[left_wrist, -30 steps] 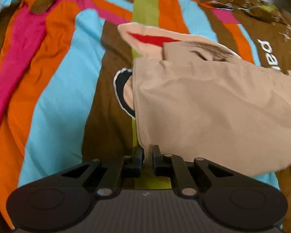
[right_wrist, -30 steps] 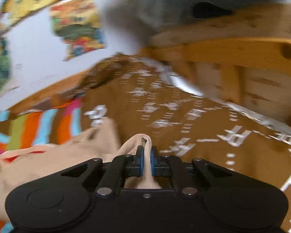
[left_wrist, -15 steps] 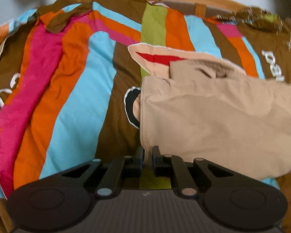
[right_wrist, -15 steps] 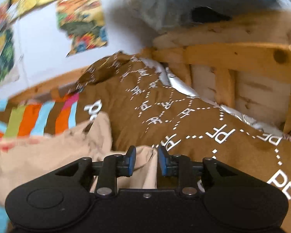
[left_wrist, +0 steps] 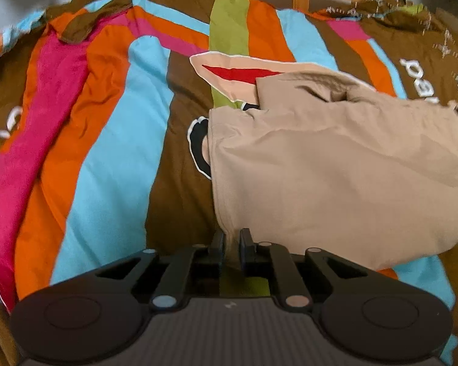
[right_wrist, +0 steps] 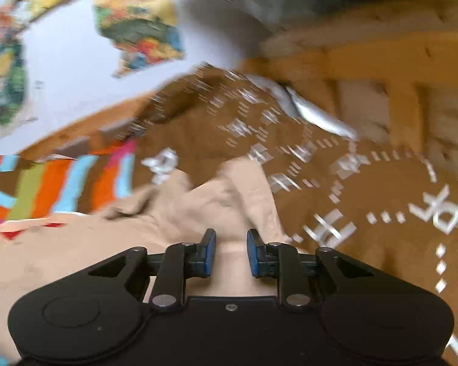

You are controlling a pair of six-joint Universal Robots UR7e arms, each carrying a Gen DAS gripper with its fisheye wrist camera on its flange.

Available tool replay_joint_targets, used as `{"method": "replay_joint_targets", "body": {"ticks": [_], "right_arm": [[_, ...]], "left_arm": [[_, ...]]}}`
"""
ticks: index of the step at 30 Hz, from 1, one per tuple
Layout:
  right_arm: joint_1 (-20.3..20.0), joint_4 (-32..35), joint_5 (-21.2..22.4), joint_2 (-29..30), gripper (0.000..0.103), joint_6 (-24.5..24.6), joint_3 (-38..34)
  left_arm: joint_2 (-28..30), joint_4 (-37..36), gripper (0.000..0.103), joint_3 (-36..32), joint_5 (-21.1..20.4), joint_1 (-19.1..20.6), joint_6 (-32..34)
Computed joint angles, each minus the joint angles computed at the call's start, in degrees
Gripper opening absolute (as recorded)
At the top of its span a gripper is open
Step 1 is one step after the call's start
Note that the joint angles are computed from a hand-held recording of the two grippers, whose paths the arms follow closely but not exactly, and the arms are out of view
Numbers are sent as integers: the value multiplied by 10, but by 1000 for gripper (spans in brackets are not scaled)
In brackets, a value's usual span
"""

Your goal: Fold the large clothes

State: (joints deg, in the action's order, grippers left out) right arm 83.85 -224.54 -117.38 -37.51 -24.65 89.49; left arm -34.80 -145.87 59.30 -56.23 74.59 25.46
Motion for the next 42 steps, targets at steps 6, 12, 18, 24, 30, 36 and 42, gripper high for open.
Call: {"method": "replay_joint_targets", "body": {"ticks": [6, 12, 18, 24, 30, 36, 42], "right_arm": [[29, -11, 0, -36, 67, -17, 76], [71, 43, -41, -79, 85, 149, 137], [57, 104, -28, -114, 85, 342, 198], [8, 19, 42, -87, 69, 390, 194], [3, -38, 31, -70, 37, 393, 184], [38, -83, -9, -64, 8, 309, 177], [83, -86, -52, -96, 8, 269, 228]], "left_arm": [[-46, -73, 67, 76, -73, 9, -18], [-96, -77, 75, 154, -158, 16, -88], [-81, 11, 73, 126, -208, 33, -166], [-34, 9, 53, 46, -224, 50, -261], [-19, -24, 2, 33, -199, 45, -280], [-72, -138, 1, 114, -181, 19, -279], [-119, -85, 1, 164, -133, 12, -206]]}}
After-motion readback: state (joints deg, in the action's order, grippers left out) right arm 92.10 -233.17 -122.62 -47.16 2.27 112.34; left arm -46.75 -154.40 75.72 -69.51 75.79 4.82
